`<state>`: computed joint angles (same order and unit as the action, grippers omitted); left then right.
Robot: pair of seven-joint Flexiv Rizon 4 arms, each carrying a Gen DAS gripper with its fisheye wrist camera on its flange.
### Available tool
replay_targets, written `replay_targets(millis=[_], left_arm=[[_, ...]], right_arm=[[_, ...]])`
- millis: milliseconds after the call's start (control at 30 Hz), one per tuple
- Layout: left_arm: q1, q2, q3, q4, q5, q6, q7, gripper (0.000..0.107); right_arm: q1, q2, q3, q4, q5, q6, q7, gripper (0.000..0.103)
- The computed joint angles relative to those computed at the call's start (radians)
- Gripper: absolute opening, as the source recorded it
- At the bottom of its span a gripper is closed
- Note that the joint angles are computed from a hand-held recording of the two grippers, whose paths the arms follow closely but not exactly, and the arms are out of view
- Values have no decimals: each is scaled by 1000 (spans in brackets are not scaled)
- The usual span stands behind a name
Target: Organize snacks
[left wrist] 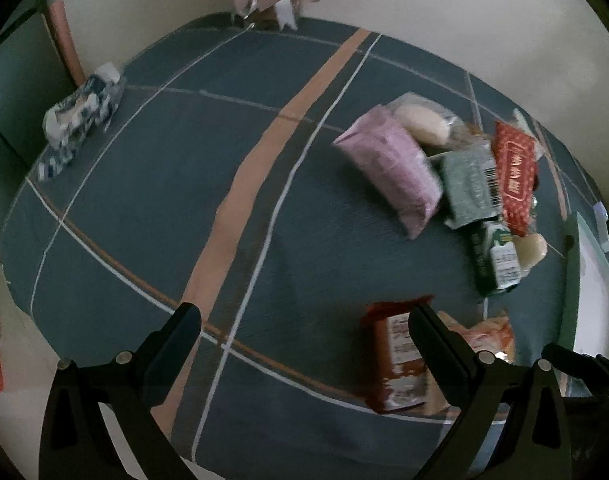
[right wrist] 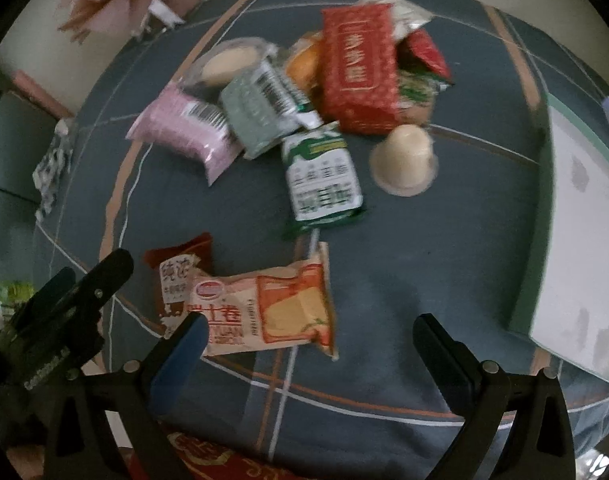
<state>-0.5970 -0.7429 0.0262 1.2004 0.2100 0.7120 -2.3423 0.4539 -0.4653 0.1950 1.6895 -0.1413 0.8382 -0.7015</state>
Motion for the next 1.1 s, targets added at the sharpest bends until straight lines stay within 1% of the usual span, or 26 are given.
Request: replay_targets(millis=[233, 300, 400, 500, 533, 700, 867, 1033, 1100], left_arm=[[19, 14, -3, 53, -21, 35, -25, 103], [22, 10, -3, 54, -25, 37, -31, 103], [23, 11, -3, 59, -30, 39, -39, 103], [37, 16, -19, 79, -51, 70, -32, 103], [38, 15, -20, 79, -54, 75, -29, 103], [30, 7, -21, 65, -57, 69, -4, 103], [16, -21, -27, 16, -60, 39, 29, 103], [-3, -56, -33, -51, -63, -2, 79, 103], [-4, -61, -36, -59, -69, -4, 94, 103]], right_arm=[[16, -59, 6, -57, 3, 24, -30, 103], [18, -71, 8, -64, 9, 36, -35, 103], [30, -112, -3, -102, 0, 40, -30, 103], [29, -131, -5, -127, 4, 8, -31, 103], [27, -122, -4, -115, 7, 3, -30, 103], [28, -136, -17, -128, 17, -39, 19, 103], [23, -158, -24, -151, 23, -70, 61, 103], [38, -170, -46, -166, -25, -120, 88, 103], [40, -173, -50, -168, -40, -132, 91, 103]])
